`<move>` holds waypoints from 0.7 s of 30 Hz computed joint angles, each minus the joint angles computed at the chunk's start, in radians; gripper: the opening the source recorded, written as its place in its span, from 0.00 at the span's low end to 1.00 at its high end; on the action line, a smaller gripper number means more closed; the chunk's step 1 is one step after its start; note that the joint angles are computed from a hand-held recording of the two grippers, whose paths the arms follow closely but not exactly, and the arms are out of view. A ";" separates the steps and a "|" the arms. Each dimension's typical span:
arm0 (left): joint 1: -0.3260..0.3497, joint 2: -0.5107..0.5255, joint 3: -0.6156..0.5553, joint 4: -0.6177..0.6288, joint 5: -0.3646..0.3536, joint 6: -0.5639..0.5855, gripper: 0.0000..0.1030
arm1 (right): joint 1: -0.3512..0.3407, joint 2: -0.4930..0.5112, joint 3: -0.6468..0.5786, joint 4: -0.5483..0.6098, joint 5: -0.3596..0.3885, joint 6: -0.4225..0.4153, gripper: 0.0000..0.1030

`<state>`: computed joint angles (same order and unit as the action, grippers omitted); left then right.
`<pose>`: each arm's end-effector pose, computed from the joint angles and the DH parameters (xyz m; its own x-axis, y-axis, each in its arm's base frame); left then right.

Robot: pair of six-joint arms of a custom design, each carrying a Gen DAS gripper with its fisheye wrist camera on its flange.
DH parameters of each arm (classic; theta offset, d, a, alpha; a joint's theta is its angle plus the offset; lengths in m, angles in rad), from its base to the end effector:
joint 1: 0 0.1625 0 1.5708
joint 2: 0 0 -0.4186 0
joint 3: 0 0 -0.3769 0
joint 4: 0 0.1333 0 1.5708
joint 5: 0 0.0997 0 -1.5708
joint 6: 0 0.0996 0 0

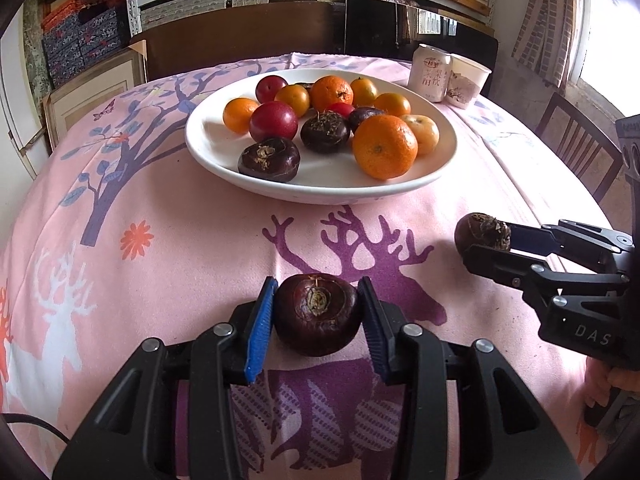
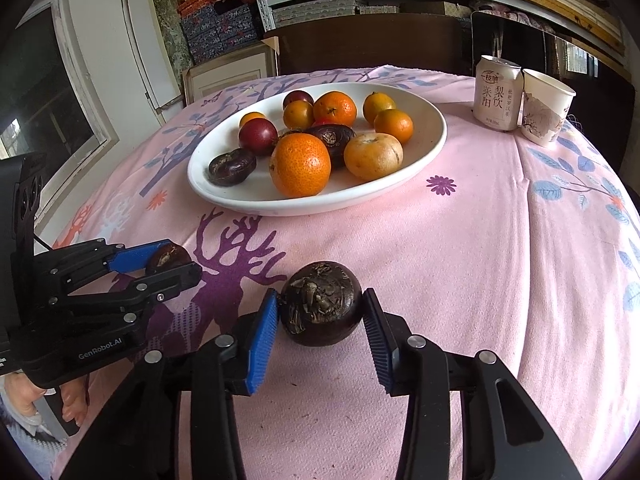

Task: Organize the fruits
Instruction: 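Carry both fruits onto the white plate and open both tools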

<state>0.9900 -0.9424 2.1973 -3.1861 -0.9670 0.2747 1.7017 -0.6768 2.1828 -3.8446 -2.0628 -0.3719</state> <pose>-0.1076 -0.5100 0.1013 -0.6289 0.4858 -0.6070 0.7107 0.6759 -0.1953 0.1486 -0.4680 0.0547 -0.8199 -0.0633 0.5690 -0.4206 0.7409 -0.5236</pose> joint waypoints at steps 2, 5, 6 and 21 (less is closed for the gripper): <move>-0.010 -0.002 0.012 -0.028 0.007 0.010 0.39 | 0.001 -0.007 0.009 -0.017 0.014 0.001 0.42; -0.034 0.000 0.037 -0.105 0.035 0.034 0.39 | 0.004 -0.015 0.026 -0.048 0.030 0.001 0.42; -0.041 -0.002 0.045 -0.126 0.038 0.039 0.39 | 0.004 -0.017 0.034 -0.060 0.034 0.002 0.42; -0.128 0.024 0.113 -0.430 0.142 0.147 0.39 | 0.017 -0.028 0.123 -0.264 0.079 0.017 0.42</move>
